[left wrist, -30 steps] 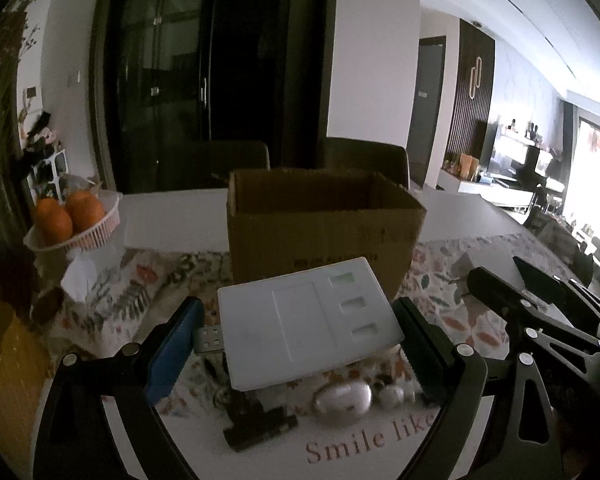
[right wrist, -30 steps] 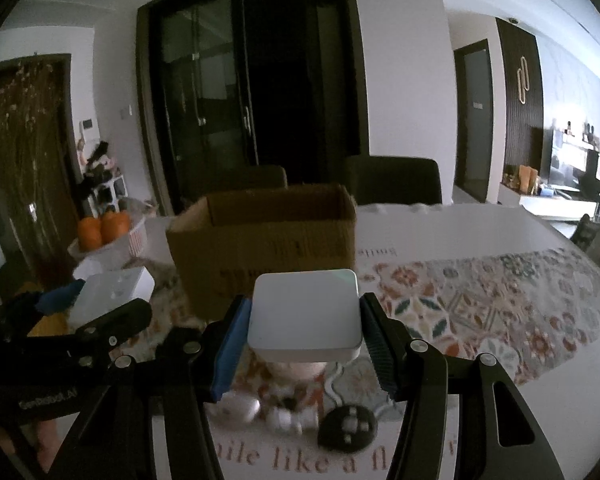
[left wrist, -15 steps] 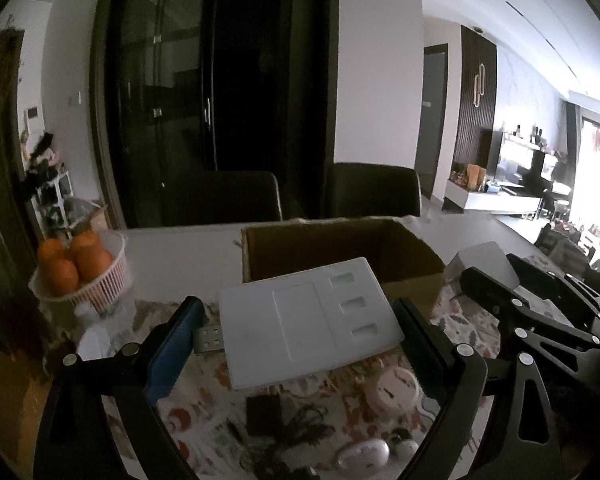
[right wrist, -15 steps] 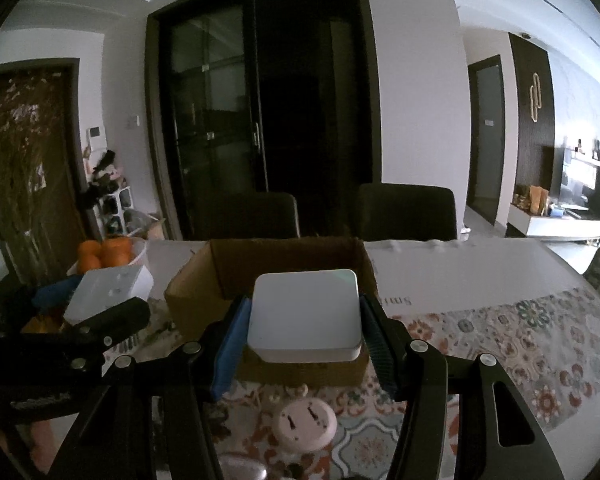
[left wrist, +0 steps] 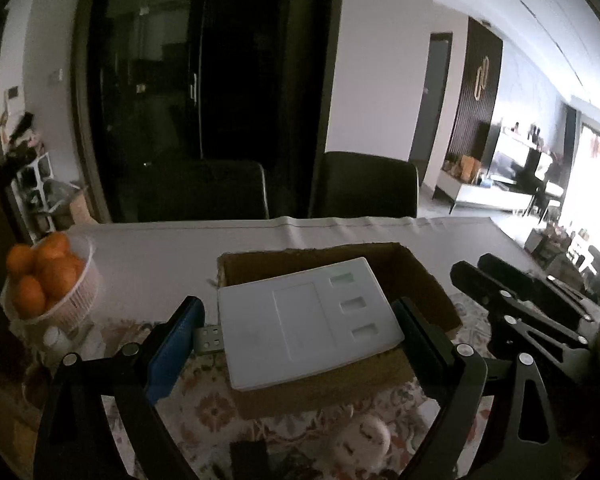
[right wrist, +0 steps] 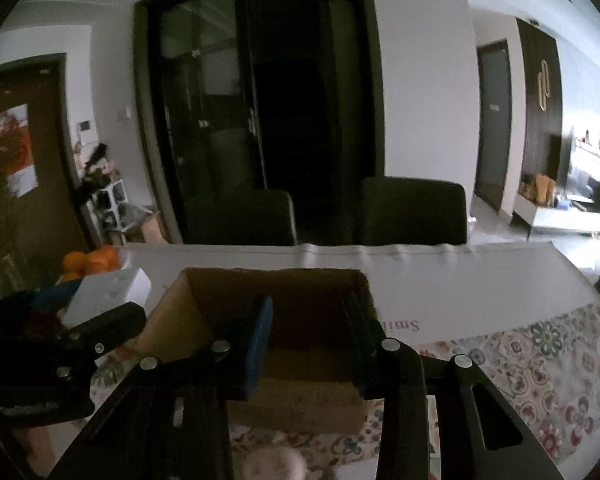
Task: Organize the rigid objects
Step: 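Carry the power strip into the cardboard box with the left gripper and release, then grasp the pink round device with the left gripper while the right holds the router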
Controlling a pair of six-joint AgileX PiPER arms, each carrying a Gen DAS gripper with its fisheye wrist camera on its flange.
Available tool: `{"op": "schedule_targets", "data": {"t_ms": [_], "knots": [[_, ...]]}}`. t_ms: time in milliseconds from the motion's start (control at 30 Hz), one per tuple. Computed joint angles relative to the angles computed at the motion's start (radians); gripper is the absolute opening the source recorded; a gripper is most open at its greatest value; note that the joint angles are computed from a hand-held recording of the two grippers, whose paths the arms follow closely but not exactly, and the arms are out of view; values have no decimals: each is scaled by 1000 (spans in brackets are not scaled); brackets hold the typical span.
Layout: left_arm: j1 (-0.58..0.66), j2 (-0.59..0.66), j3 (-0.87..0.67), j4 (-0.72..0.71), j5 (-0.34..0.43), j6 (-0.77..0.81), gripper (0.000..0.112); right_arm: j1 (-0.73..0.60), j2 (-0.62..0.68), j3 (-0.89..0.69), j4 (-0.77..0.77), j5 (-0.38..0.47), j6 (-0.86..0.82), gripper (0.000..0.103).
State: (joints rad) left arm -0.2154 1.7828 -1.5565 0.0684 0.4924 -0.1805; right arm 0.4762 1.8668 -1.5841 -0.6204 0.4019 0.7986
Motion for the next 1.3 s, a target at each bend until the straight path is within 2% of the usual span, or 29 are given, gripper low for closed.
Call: {"op": "schedule_targets", "data": {"t_ms": [67,167,267,433,667,767,900,1000,1300], "knots": [[7,64,-102,-78,80,63,95,-13,28,-51,49,37,-60,35],[6,145,-223,-86,170,76,95,-35,74,-135,161,95,-174,35],[-1,225,-341,-81,267,78,95,-44,108,-198,187,146,-213,35],[-9,298,-436,-66,344,76,95,-62,140,-233,216,177,-236,35],[-25,369,-516,-47,422,68,95,-89,150,-210,286,176,-281,35],[-33,378,-518,-35,429,55,97,-93,144,-192,280,168,-273,35],[-40,353,-477,-22,400,53,103,-96,133,-176,268,171,-258,38],[-49,326,-439,7,376,34,103,-98,121,-165,277,175,-263,40],[-75,143,-158,70,204,-38,103,-92,31,-38,197,110,-192,55]]}}
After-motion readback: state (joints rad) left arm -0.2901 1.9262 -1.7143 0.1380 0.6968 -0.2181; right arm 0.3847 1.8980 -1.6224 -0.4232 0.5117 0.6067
